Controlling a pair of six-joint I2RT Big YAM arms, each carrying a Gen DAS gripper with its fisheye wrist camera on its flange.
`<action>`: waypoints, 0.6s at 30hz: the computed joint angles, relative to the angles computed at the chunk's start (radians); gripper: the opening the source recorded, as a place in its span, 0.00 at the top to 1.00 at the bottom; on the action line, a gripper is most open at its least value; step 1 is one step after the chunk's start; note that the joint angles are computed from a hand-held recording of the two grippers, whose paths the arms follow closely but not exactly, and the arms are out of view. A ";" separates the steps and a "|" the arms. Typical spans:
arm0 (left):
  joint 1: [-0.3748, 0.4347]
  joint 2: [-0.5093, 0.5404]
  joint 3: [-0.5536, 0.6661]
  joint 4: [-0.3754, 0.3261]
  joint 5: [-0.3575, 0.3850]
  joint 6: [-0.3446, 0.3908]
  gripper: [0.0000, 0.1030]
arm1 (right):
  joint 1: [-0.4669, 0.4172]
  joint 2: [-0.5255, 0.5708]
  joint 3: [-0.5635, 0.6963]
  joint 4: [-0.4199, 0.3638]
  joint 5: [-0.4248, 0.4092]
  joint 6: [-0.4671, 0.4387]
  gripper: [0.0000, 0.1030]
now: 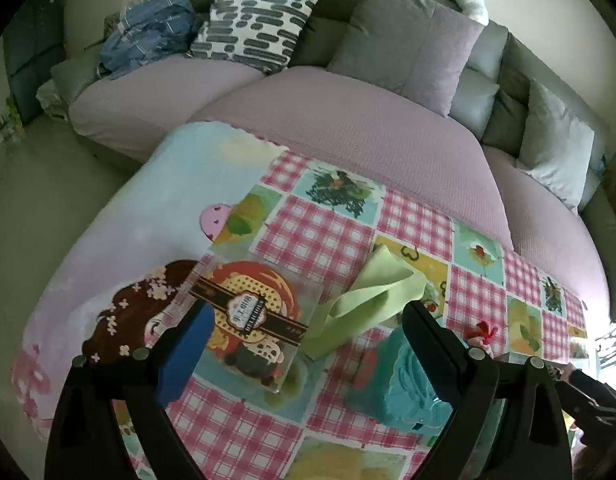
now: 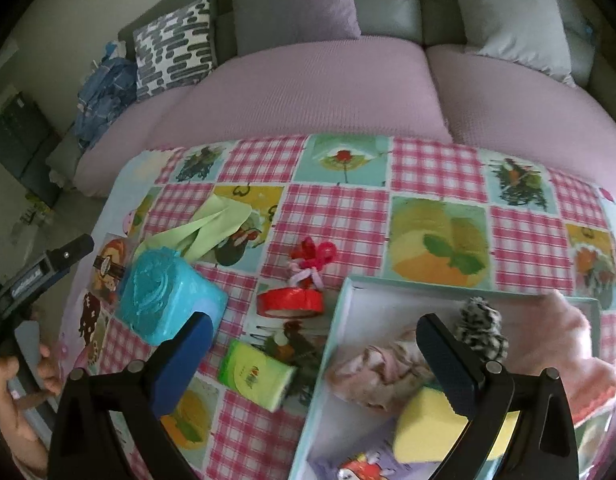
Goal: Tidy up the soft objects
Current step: 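Move both open grippers toward the light-green cloth and red tape roll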
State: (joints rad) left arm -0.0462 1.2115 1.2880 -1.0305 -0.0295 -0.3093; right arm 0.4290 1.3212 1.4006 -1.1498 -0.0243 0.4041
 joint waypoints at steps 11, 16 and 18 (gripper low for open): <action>-0.023 0.078 0.096 -0.065 0.017 0.111 0.08 | 0.001 0.106 0.059 -0.042 -0.040 0.041 0.07; -0.026 0.151 0.165 -0.112 0.040 0.163 0.08 | 0.006 0.131 0.073 -0.044 -0.060 0.048 0.16; -0.028 0.180 0.190 -0.128 0.077 0.191 0.08 | 0.008 0.142 0.077 -0.047 -0.065 0.050 0.18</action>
State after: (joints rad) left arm -0.0745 1.3919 1.4779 -1.1590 0.0475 -0.1184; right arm 0.4371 1.4634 1.4781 -1.1966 -0.0889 0.4541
